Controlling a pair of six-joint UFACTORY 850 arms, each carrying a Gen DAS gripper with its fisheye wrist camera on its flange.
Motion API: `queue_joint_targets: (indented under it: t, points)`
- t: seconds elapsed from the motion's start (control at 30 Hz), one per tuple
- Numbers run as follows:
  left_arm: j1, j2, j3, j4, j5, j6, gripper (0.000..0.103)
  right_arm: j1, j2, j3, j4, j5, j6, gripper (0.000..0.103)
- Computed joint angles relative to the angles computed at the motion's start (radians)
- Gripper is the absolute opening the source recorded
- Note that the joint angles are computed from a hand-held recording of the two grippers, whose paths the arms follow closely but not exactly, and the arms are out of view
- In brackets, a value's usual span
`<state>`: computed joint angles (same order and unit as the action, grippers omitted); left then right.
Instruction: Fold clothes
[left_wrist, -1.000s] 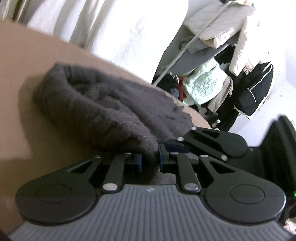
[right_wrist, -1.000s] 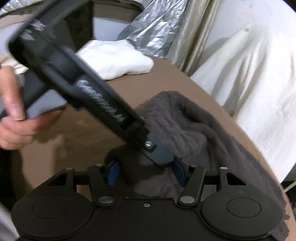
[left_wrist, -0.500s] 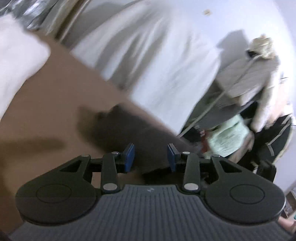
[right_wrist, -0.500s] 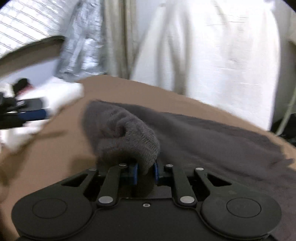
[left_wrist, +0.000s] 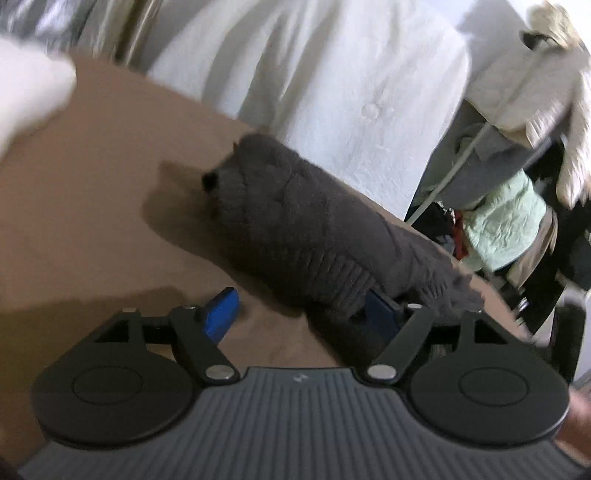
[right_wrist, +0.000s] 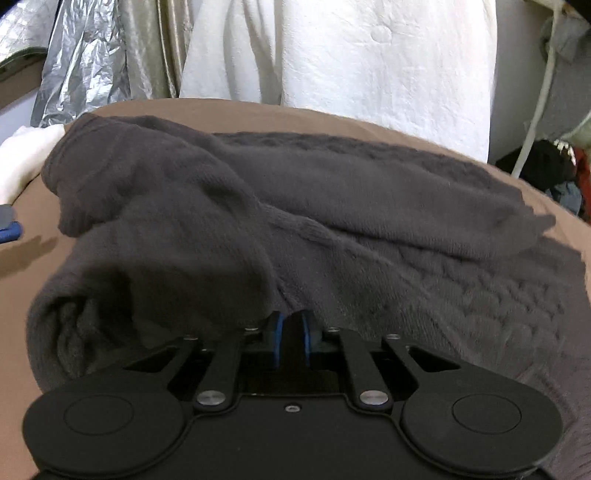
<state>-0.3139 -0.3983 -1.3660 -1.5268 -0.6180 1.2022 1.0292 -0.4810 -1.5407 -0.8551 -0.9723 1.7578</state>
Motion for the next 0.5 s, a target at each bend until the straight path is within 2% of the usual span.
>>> queue_joint_targets:
  t: [0.1, 0.13, 0.17, 0.2, 0.27, 0.3, 0.43, 0.5]
  points:
    - [0.008, -0.116, -0.128, 0.079, -0.107, -0.253, 0.075, -0.003, 0.025, 0.038, -0.022, 0.041, 0.066, 0.012]
    - [0.014, -0.154, -0.167, 0.079, -0.158, -0.314, 0.063, -0.002, 0.029, 0.043, -0.026, 0.047, 0.065, 0.012]
    - [0.021, -0.173, -0.18, 0.037, -0.196, -0.332, 0.041, -0.002, 0.033, 0.047, -0.029, 0.052, 0.062, 0.013]
    - [0.025, -0.168, -0.167, -0.019, -0.193, -0.319, 0.012, -0.006, 0.031, 0.045, -0.031, 0.061, 0.051, 0.015]
    - [0.03, -0.109, -0.123, -0.094, -0.104, -0.23, 0.011, -0.003, 0.037, 0.036, 0.0, 0.069, 0.041, 0.024]
    - [0.035, -0.077, -0.104, -0.136, -0.066, -0.167, 0.011, 0.0, 0.045, 0.034, 0.021, 0.078, 0.048, 0.036]
    - [0.118, 0.001, -0.117, -0.19, -0.052, -0.036, 0.009, 0.043, 0.114, 0.104, -0.161, 0.203, 0.272, 0.044]
    - [0.172, 0.016, -0.147, -0.168, -0.038, -0.044, 0.006, 0.064, 0.108, 0.079, -0.18, 0.214, 0.244, 0.047]
